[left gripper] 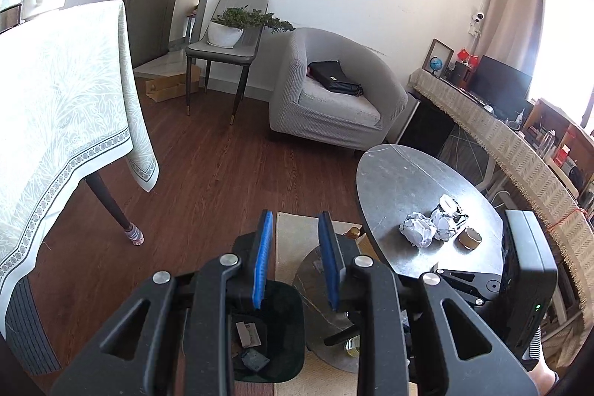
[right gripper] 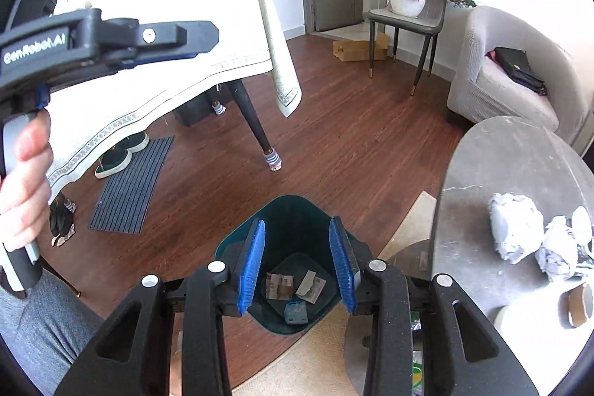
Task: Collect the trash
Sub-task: 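Move both grippers back from the bin to the table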
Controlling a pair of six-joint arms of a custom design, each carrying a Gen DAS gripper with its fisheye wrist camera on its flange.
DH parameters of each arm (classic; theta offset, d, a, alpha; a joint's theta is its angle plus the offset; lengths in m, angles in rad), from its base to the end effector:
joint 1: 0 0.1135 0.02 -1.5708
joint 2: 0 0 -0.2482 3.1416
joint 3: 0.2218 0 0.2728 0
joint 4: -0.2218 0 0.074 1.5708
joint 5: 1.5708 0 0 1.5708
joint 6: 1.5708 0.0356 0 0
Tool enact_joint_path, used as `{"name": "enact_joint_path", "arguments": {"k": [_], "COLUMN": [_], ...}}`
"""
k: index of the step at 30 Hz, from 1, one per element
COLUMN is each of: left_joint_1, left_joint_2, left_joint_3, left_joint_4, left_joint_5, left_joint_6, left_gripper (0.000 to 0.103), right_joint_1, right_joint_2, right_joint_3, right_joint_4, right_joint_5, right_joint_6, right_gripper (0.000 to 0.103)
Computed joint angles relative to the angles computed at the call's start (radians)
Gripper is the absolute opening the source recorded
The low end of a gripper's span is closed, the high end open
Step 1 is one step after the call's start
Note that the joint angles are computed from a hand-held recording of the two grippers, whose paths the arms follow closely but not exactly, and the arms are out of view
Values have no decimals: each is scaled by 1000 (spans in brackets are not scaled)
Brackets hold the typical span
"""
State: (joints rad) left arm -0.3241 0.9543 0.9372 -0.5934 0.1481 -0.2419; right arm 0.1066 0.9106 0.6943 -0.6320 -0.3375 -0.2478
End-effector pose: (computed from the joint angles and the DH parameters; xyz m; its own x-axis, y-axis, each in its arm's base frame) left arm 0.2193 -0.0792 0.3089 -0.6305 -0.0381 -0.7752 0.2869 0.9166 -0.2784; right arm 0.2093 0.0342 0.2303 -0.6451 -0.3018 -0.7020 -0.4913 0.8674 0.0786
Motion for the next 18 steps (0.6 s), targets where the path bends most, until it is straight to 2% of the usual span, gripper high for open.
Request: {"name": "enact_joint_path", "arguments": {"k": [6,11,18], "left_joint_1": [-155,-267,-316], "left_joint_2": [108,206,347], "left_joint_3": [31,71,133], "left_joint_4": [76,114,157], "left_joint_5": [-83,-163,-162], "left_joint_6": [-29,-12,-18], "left_gripper": [33,42,50], "right_joint_1": [-216,-398,-595], "right_joint_2": [-18,-3,63], "right_joint_3": [50,87,119], "right_joint_4": [-63,-113,-118], "right_joint_5": [-105,-184,-254], "right_joint_6": [-88,-172,-261], "right_gripper": [34,34,34]}}
